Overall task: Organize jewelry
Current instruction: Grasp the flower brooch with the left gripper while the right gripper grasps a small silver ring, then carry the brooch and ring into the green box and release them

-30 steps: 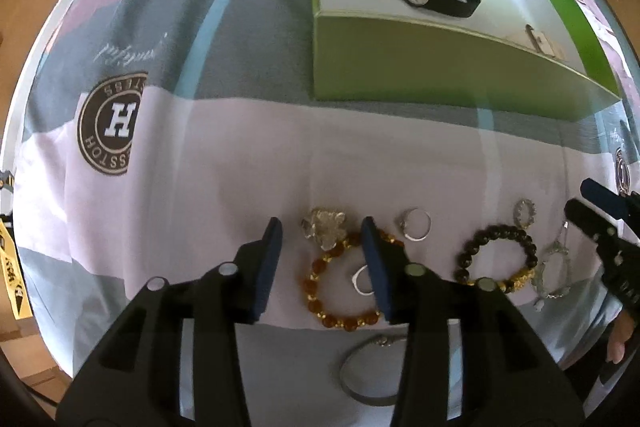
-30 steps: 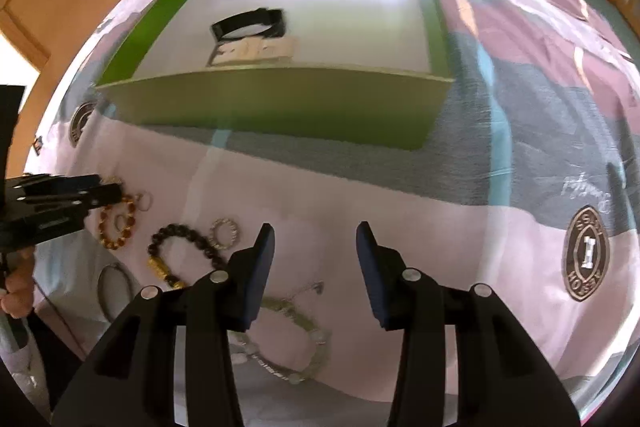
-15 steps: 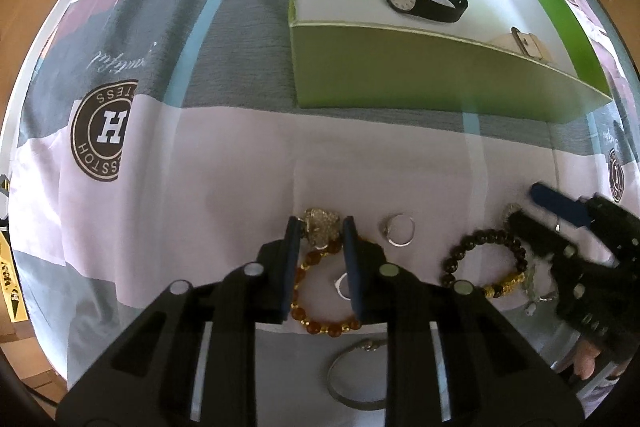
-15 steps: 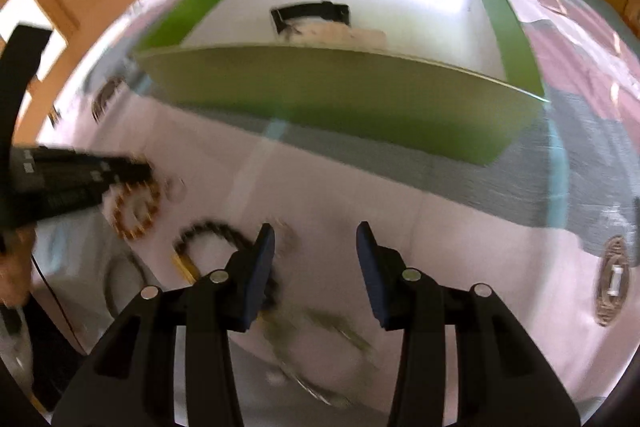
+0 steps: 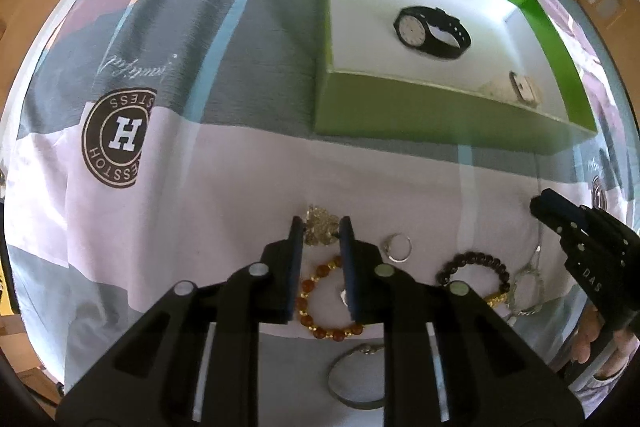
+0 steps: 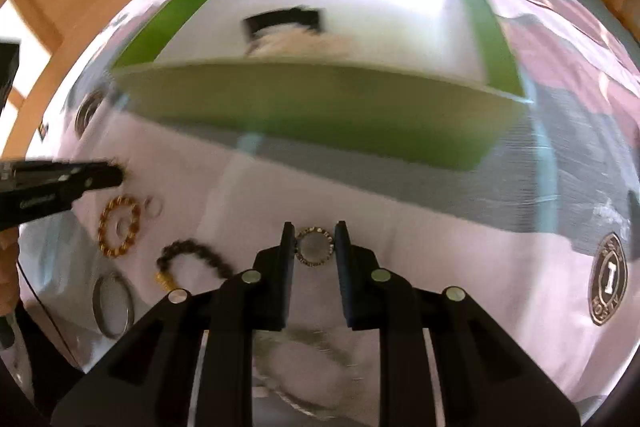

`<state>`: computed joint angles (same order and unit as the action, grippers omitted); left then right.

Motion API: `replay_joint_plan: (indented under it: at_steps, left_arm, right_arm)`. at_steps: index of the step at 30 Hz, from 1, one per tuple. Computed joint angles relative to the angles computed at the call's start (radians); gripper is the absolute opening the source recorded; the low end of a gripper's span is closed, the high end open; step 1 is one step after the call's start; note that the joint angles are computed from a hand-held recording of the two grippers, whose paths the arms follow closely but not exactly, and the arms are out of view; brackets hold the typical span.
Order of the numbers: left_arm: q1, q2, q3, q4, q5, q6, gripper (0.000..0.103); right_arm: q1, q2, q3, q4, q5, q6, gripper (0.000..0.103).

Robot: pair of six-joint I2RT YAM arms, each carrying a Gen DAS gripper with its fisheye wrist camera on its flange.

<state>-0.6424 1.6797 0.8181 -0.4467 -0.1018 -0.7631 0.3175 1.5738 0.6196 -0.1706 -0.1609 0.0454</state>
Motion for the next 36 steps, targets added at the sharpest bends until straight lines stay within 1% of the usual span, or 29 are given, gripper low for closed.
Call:
replay_joint_plan:
  at_steps: [2,4,5,6,8,9,12,15,17,18,19,25,26,27,28,29,30,31,32,36]
  left_arm:
    - [0.019,-0.009,-0.011,0.009,0.027,-0.003,0.018]
    - [0.030,-0.018,-0.019,0.012,0.036,-0.012,0.026]
    - [0.033,-0.023,-0.023,0.014,0.038,-0.010,0.034]
    - [0.032,-0.025,-0.023,0.015,0.037,-0.011,0.039]
    - [0.028,-0.025,-0.022,0.014,0.031,-0.014,0.041]
    - [0.024,-0.020,-0.019,0.013,0.028,-0.012,0.041]
    - [0.009,-0.004,-0.015,0.005,0.018,-0.011,0.041]
    - [-0.002,0.029,0.001,-0.005,0.017,-0.010,0.041]
    - [-0.010,0.045,0.008,-0.010,0.017,-0.010,0.041]
    - [-0.015,0.054,0.013,-0.013,0.016,-0.008,0.041]
    - [-0.017,0.061,0.016,-0.015,0.016,-0.006,0.041]
    - [-0.037,0.095,0.040,-0.009,0.014,0.004,0.041]
    - [-0.038,0.103,0.047,-0.006,0.016,0.004,0.039]
    - [-0.040,0.105,0.047,0.000,0.019,0.004,0.031]
    - [-0.041,0.108,0.050,0.004,0.021,0.004,0.027]
    - [-0.042,0.110,0.054,0.008,0.025,0.005,0.023]
    - [-0.045,0.113,0.060,0.008,0.023,0.005,0.023]
    - [-0.049,0.114,0.062,0.006,0.013,0.004,0.023]
    - [-0.052,0.114,0.065,0.007,0.007,0.003,0.021]
    - [-0.043,0.070,0.049,0.026,-0.005,-0.003,0.021]
  right_arm:
    - [-0.011,-0.009,-0.001,-0.002,0.008,0.000,0.020]
    - [-0.018,-0.009,-0.005,0.000,0.005,-0.005,0.020]
    - [-0.006,-0.001,-0.003,0.004,0.009,0.004,0.020]
    - [-0.001,0.006,0.001,0.003,0.009,0.004,0.020]
    - [0.004,0.017,0.010,-0.002,0.012,0.003,0.021]
    - [0.006,0.018,0.010,-0.003,0.013,0.004,0.021]
    - [0.013,0.021,0.012,0.005,0.015,0.019,0.027]
    - [0.016,0.017,0.011,0.001,0.024,0.016,0.027]
    - [0.024,0.022,0.009,0.003,0.045,0.016,0.032]
    - [0.028,0.024,0.006,0.005,0.053,0.016,0.038]
    - [0.035,0.029,0.005,0.009,0.062,0.017,0.039]
    - [0.091,0.063,0.004,0.024,0.139,0.001,0.039]
    - [0.098,0.062,0.001,0.029,0.151,-0.003,0.039]
    - [0.104,0.061,-0.002,0.033,0.156,-0.007,0.039]
    - [0.106,0.059,-0.005,0.038,0.154,-0.014,0.036]
    - [0.102,0.056,-0.008,0.042,0.139,-0.018,0.030]
    - [0.097,0.054,-0.009,0.040,0.125,-0.020,0.021]
    - [0.092,0.051,-0.009,0.038,0.114,-0.022,0.021]
    - [0.092,0.050,-0.011,0.041,0.113,-0.024,0.021]
    - [0.081,0.033,-0.014,0.040,0.088,-0.022,0.021]
